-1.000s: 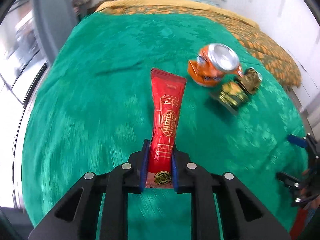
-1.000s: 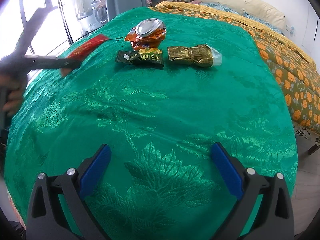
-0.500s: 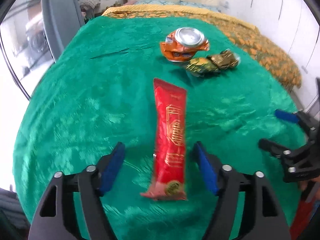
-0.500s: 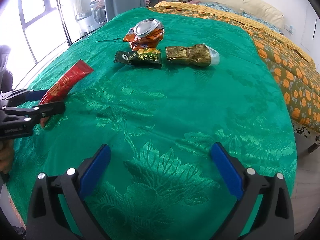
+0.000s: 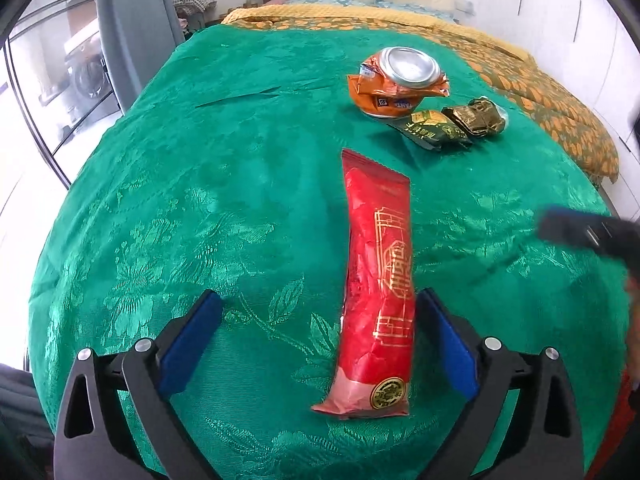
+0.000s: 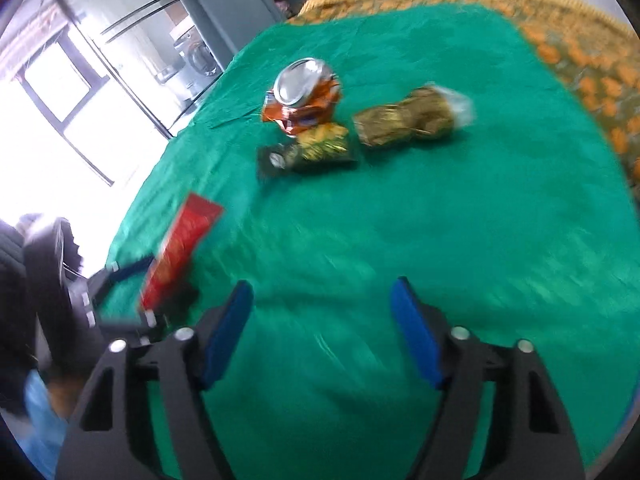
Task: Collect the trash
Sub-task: 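Grasp the red tube wrapper with the left tool while the right tool grasps the green snack packet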
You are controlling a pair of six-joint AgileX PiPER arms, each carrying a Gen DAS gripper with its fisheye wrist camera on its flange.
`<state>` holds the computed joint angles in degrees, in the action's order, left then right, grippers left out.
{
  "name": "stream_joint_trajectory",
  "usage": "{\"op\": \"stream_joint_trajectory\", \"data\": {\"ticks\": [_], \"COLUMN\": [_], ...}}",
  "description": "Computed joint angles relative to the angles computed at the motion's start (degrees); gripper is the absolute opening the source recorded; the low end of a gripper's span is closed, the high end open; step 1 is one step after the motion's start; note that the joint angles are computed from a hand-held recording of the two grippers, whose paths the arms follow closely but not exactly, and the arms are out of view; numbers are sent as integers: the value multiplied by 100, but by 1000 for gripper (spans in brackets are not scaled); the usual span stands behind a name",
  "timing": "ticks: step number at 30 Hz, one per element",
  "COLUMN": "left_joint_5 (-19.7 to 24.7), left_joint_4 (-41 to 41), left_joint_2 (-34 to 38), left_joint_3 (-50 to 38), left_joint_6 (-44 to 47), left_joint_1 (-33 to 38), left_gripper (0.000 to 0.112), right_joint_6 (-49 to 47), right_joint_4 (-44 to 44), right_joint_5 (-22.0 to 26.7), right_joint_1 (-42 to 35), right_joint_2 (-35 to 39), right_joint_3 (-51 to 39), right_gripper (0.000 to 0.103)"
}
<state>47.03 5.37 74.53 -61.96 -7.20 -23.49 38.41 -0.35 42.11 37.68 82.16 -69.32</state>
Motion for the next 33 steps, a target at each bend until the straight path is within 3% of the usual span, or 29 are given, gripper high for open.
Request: {"op": "stream_joint_trajectory", "data": {"ticks": [7,11,15,19,22,23,24,27,33], "left_joint_5": [-1,1,3,0,-4,-4,-4,-5,-3], "left_joint_4": [-4,-1,3,35,34,34,34,18,34], "left_joint_2": [2,4,3,32,35,35,35,37,33], "left_joint_3": [-1,-4,-4,-23,-23,-23,-23,-25,-21], "left_joint_6": [5,2,0,-40,-45,-45,-45,-35,-58], "left_joint_1": [3,2,5,-10,-11,-11,-11,-5,-17], "left_gripper": [96,96,96,97,97,97,97,97,97], "right_joint_6": [360,905,1199,1252,1314,1285,1181,719,-989], "right_joint_4": [114,-499,-1336,-1875,-1954,-2086,-2219,-1886,-762], "right_joint_5": [203,457,953,1643,1943,2243,2356,1937,1103], "right_joint_1": [-496,-326,18,276,277,326,365,215,55], "right_joint_2": [1731,2401,2931,3441,3664,3765,3746,3414,1894], "right_joint_3": [-2023,-2920,-3667,-4422,-4821,-5036,-5023,-4466,-2324], "right_gripper": [68,71,86,94,89,70,64,57,56]}}
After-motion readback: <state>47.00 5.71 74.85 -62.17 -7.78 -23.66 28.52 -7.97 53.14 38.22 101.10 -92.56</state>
